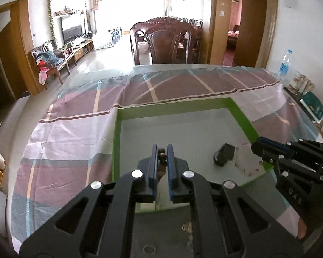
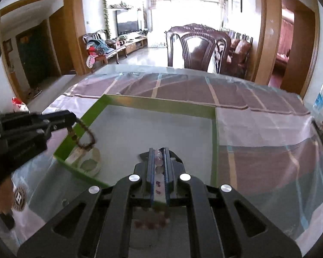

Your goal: Organize jewelry

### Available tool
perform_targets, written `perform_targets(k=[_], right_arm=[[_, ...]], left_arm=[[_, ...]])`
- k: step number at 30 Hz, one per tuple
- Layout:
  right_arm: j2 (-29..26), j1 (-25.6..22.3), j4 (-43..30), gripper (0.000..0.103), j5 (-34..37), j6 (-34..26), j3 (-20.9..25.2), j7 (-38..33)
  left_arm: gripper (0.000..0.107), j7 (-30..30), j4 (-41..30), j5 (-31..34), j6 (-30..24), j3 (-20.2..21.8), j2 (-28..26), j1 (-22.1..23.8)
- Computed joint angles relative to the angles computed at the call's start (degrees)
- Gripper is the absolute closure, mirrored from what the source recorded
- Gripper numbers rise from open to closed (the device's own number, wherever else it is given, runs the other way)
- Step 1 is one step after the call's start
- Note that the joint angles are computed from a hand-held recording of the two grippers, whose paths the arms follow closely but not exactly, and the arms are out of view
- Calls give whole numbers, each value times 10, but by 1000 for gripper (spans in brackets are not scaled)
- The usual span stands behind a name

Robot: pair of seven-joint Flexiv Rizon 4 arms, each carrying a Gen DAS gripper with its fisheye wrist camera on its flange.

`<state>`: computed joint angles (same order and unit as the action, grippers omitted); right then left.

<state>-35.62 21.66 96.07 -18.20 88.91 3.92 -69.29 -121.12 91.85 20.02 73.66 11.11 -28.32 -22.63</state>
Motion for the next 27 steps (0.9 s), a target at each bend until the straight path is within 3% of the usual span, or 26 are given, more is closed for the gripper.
perform_targets(k=[4, 7, 12, 15, 16, 20, 24, 27], right_arm=[[-3, 17, 1, 94, -1, 3, -29, 19], [11, 14, 23, 70, 0, 9, -31, 27], [51, -17, 94, 69, -4, 39, 6, -14], [53, -78, 106, 69, 16, 4, 91, -64], [50, -79, 107, 70, 33, -6, 99, -84], [34, -34, 123, 70, -1, 1, 44, -60], [11, -76, 103, 70, 33, -39, 106, -103], [13, -63, 109, 70, 37, -43, 92, -114]], left_arm=[[97, 9, -8, -11, -4, -8, -13, 9], [80, 13, -1, -7, -3, -3, -10, 4], [80, 11, 52, 25, 9, 6, 27, -10], [79, 3, 92, 46, 30, 8, 50, -14], [76, 3, 106, 47, 38, 4, 55, -11], [74, 43, 130, 13, 48, -33, 46, 16], [71, 107, 145, -40, 72, -72, 17, 43], [65, 138, 150, -68, 84, -79, 0, 42]])
